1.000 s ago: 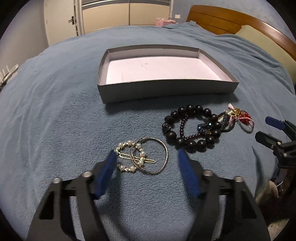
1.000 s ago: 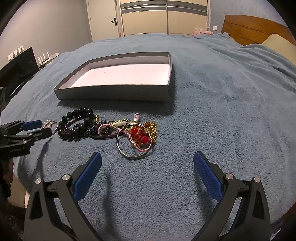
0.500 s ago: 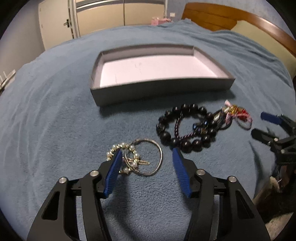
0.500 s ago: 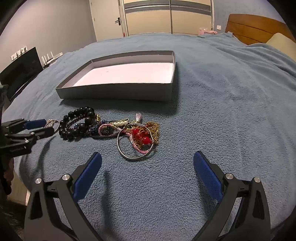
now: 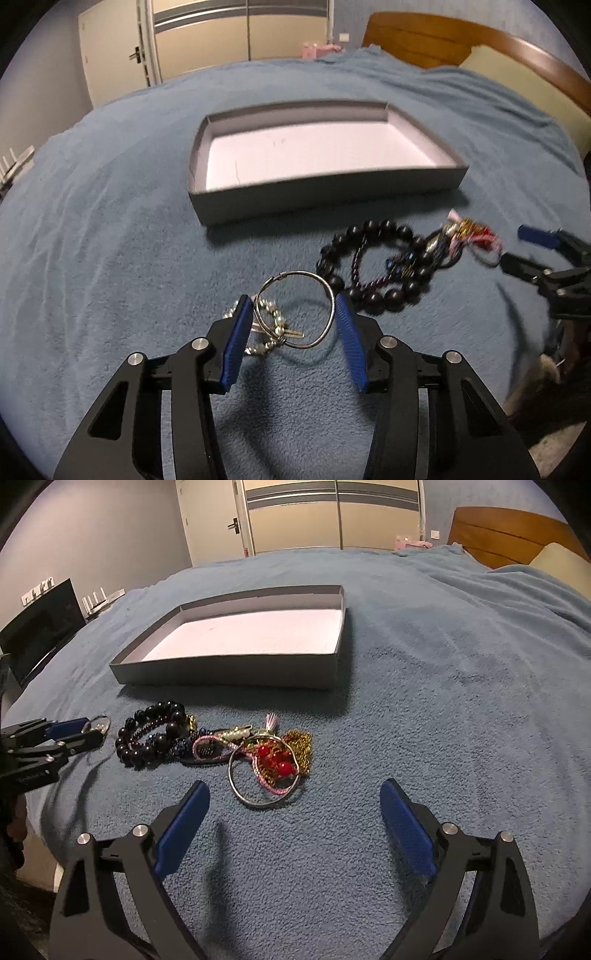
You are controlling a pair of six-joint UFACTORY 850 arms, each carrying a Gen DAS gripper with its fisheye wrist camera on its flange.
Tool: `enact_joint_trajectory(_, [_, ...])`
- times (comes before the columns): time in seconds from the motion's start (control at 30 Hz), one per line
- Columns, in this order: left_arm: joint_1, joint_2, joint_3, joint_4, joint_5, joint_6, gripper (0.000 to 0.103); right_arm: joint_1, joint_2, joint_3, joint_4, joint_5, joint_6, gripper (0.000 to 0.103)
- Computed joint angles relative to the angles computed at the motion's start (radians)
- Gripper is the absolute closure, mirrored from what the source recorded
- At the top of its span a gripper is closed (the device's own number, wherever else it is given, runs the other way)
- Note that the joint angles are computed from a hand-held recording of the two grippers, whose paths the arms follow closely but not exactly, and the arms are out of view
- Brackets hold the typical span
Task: Organize jewelry
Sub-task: 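Close the left gripper on the silver hoop bangle and lift it, then carry the bangle into the box lid and open the left gripper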
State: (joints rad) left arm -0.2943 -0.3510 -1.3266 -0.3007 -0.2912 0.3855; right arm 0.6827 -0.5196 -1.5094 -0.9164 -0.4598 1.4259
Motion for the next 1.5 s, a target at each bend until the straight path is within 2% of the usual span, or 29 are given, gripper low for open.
enact_joint_trajectory(0.03, [0.003,0.005,0.002,-0.02,0.003,0.018,0.055,0.0,-0.001,-0.003,0.004,0.001,-0.007,0.019])
enact_joint_trajectory(0.23, [0.01,0.015,0.004,-0.1,-0.007,0.093,0.055,0.012,-0.039,-0.05,0.029,-0.007,-0.103,0.027])
enact_joint_trajectory(0.3, [0.011,0.016,0.007,-0.101,-0.009,0.095,0.055,0.018,-0.054,-0.067,0.025,-0.024,-0.127,0.034])
enact_joint_trajectory(0.37, [0.012,0.013,0.003,-0.106,-0.013,0.096,0.055,0.021,-0.076,-0.091,0.047,-0.052,-0.171,0.047])
enact_joint_trajectory(0.47, [0.013,0.016,0.006,-0.11,-0.011,0.099,0.055,0.02,-0.076,-0.087,0.033,-0.046,-0.161,0.055])
enact_joint_trajectory(0.9, [0.036,0.016,-0.023,-0.232,-0.036,0.212,0.055,0.009,-0.01,-0.049,-0.037,-0.013,-0.097,0.055])
enact_joint_trajectory(1.07, [0.05,-0.028,-0.108,-0.261,-0.062,0.224,0.055,-0.012,-0.032,-0.123,-0.067,-0.017,-0.123,0.055])
enact_joint_trajectory(1.17, [0.05,-0.085,-0.196,-0.204,-0.074,0.17,0.055,-0.038,-0.075,-0.205,-0.022,-0.009,-0.195,0.055])
enact_joint_trajectory(1.27, [0.051,-0.149,-0.295,-0.179,-0.101,0.139,0.055,-0.065,-0.136,-0.308,0.063,-0.013,-0.29,0.055])
enact_joint_trajectory(1.33, [0.048,-0.217,-0.397,-0.104,-0.12,0.064,0.055,-0.088,-0.194,-0.401,0.157,-0.02,-0.379,0.055])
enact_joint_trajectory(1.5, [0.053,-0.394,-0.666,-0.034,-0.233,-0.041,0.055,-0.125,-0.376,-0.693,0.38,-0.118,-0.61,0.055])
